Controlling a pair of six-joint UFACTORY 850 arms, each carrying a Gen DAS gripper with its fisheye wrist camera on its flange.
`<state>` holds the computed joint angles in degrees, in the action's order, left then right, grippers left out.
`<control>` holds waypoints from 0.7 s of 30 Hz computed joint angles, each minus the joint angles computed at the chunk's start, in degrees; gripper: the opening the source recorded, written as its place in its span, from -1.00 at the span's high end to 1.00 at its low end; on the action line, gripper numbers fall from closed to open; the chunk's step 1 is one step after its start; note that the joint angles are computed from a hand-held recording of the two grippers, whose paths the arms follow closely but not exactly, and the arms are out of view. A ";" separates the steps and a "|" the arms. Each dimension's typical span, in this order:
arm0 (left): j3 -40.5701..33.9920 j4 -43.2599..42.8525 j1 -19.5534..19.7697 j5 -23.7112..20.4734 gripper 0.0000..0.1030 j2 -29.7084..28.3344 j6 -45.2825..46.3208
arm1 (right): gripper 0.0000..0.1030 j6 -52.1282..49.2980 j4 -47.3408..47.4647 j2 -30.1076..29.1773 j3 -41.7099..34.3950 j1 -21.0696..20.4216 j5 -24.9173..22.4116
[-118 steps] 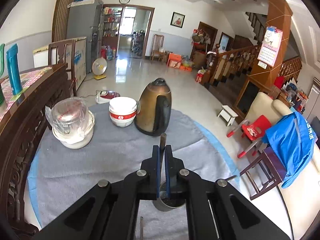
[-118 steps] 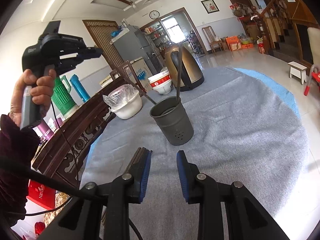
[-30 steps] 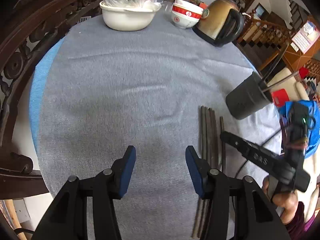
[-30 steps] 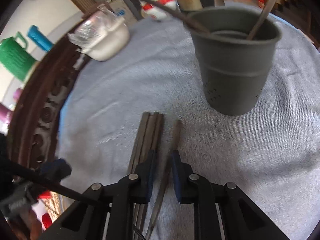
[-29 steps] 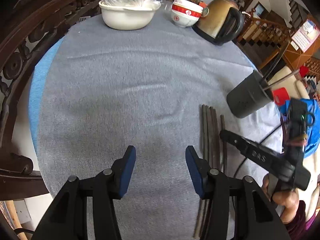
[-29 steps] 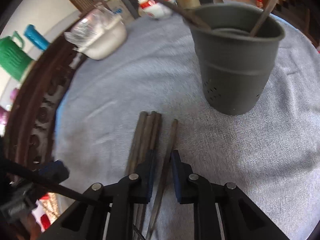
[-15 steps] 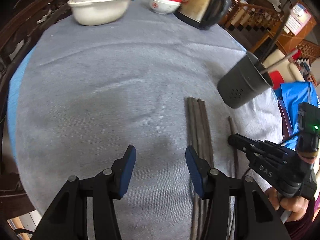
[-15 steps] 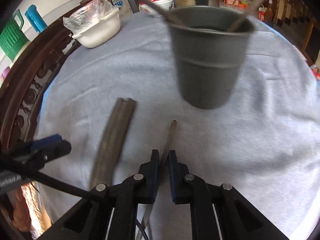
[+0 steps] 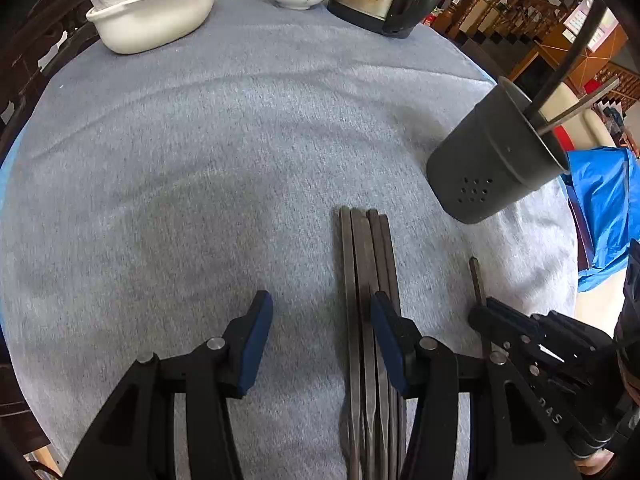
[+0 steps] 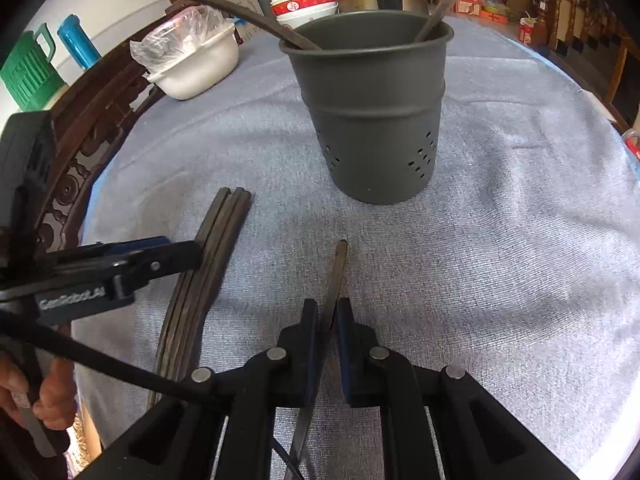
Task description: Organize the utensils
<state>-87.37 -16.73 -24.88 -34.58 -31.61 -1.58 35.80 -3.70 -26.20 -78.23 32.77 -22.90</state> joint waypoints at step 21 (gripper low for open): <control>6.20 -1.09 3.90 -1.04 0.21 4.95 3.57 | 0.76 -8.86 11.20 -1.20 -2.23 -2.09 -3.15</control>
<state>-81.18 -17.82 -20.98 -35.62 -26.66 2.00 26.94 7.49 -27.40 -80.46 30.67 -26.05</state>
